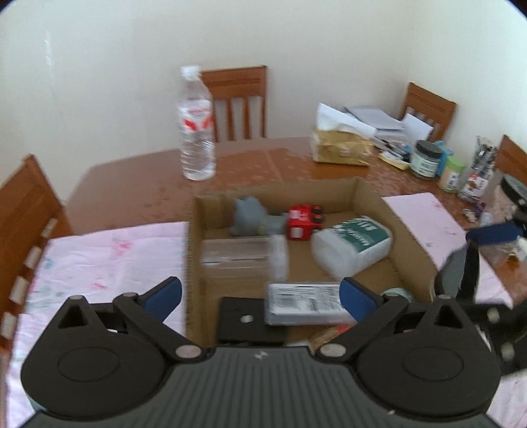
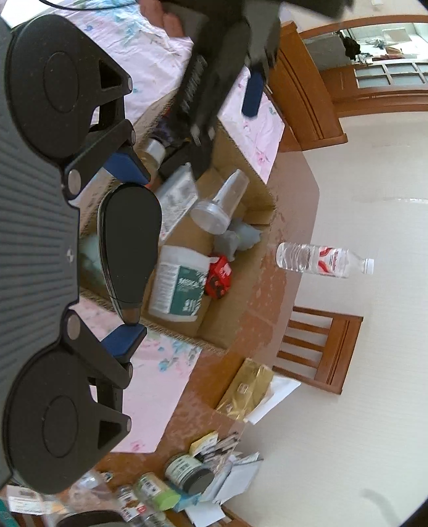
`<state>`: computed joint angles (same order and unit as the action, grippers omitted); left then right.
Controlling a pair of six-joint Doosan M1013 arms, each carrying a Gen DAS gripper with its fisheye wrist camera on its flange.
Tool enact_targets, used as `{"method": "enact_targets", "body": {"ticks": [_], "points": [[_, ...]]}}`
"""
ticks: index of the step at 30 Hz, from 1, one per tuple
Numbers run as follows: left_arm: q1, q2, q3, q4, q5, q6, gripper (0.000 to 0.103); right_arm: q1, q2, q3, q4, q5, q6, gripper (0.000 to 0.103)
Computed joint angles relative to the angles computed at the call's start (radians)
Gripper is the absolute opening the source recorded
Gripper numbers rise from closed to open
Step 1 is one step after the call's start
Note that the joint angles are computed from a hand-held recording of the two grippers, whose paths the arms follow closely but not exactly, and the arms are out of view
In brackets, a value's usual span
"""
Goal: Organize rigid objects
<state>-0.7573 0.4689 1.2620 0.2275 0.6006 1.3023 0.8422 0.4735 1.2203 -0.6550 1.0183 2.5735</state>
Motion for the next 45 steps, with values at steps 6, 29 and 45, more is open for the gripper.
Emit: {"method": "enact_targets", "body": {"ticks": [6, 29, 45], "points": [[-0.008, -0.052, 0.074, 0.169, -0.024, -0.173, 0.102, -0.04, 0.042, -0.062, 0.094, -0.002, -0.059, 0.093], [-0.015, -0.097, 0.107, 0.266, 0.063, -0.299, 0.102, -0.036, 0.149, -0.289, 0.163, 0.299, -0.062, 0.103], [-0.039, -0.06, -0.039, 0.103, 0.317, -0.17, 0.102, 0.027, 0.118, -0.285, 0.152, 0.448, 0.213, 0.103]]}}
